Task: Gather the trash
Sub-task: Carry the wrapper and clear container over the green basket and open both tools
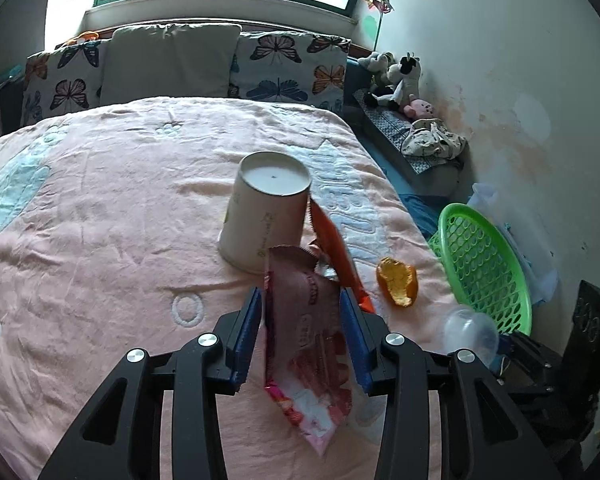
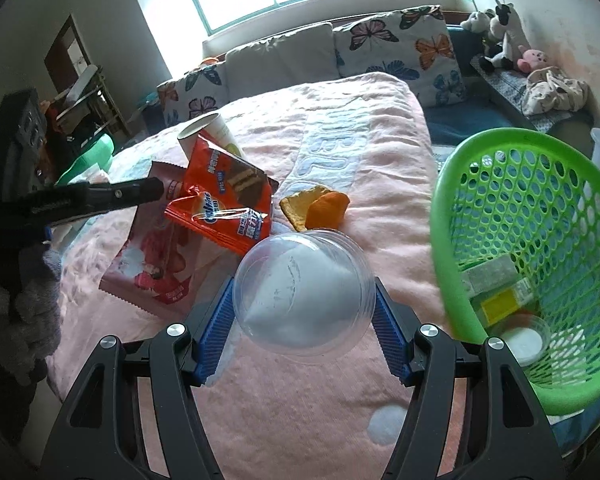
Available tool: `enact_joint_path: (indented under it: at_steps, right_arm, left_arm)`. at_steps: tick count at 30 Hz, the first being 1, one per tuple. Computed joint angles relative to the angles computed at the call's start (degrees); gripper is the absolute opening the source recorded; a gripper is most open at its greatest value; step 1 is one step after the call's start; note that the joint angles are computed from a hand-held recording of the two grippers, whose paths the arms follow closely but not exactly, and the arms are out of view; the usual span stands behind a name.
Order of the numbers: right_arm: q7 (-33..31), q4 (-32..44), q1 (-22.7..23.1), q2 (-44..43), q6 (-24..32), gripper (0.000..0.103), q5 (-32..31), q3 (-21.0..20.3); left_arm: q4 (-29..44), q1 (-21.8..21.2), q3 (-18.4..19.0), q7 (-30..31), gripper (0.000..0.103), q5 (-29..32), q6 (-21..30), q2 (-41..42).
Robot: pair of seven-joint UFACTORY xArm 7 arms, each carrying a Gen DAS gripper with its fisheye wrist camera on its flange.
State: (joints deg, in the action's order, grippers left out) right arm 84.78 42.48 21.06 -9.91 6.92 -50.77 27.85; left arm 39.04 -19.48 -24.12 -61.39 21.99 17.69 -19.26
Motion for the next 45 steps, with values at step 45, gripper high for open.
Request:
enact_joint_path:
  at_steps: [45]
  right_arm:
    - [-20.82,-24.44,-5.78,-25.96,2.14,0.066,35.52,-4.09]
  left_arm:
    - [12.97,-0.59,-7.78,7.43,0.003,-0.91,-1.03,2.86]
